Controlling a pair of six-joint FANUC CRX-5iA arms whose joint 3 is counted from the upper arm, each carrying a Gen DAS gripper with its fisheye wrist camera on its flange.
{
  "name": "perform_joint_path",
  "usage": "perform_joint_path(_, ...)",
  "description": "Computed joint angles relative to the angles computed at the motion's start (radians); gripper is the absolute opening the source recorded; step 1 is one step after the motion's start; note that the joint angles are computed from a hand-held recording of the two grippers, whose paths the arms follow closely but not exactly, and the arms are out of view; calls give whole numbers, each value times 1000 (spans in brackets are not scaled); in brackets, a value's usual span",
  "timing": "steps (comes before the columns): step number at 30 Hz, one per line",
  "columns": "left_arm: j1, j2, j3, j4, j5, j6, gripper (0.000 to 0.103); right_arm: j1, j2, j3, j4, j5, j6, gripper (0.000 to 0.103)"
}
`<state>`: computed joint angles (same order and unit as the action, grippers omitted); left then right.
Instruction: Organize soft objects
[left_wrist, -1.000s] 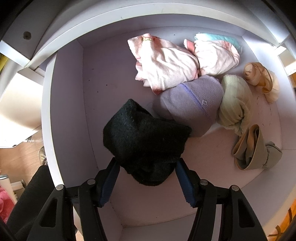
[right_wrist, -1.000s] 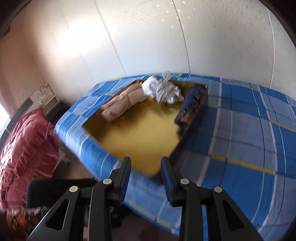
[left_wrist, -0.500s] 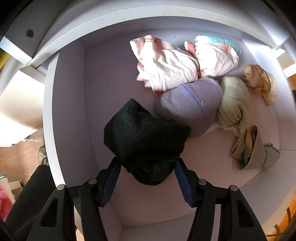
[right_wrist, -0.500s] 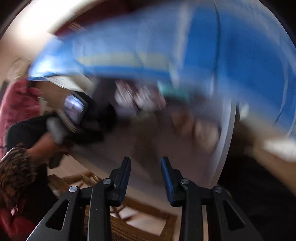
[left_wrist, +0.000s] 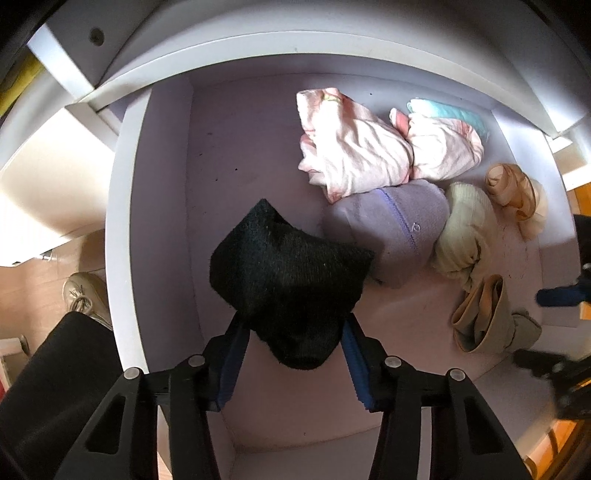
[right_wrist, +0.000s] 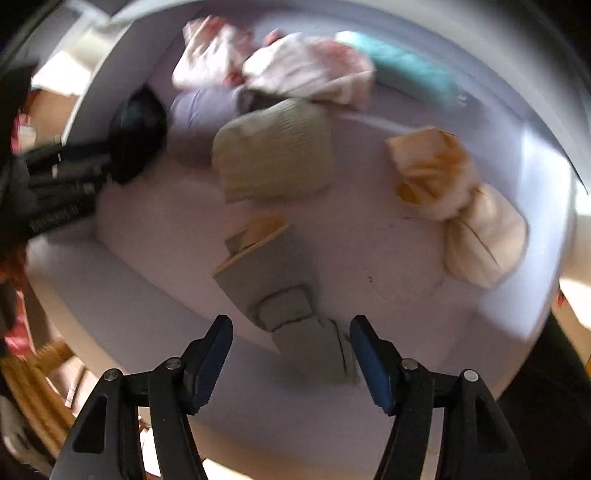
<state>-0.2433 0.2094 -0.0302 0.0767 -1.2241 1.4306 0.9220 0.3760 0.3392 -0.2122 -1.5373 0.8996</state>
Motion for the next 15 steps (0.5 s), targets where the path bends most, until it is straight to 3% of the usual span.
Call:
perform_joint_path(3, 16, -10, -12, 8, 5, 6, 49, 11, 23, 5, 6, -7, 31, 66)
perform_joint_path(6, 33, -23, -20, 17, 11, 5, 49, 18, 46, 7, 23, -19, 57, 58)
perform_joint_path(11, 41, -46, -27, 25, 11, -1, 48, 15, 71, 9, 0, -28, 71, 56)
perform_joint_path(15, 52, -68, -36, 42, 5, -11, 47, 33, 100, 21, 21, -62, 113, 40)
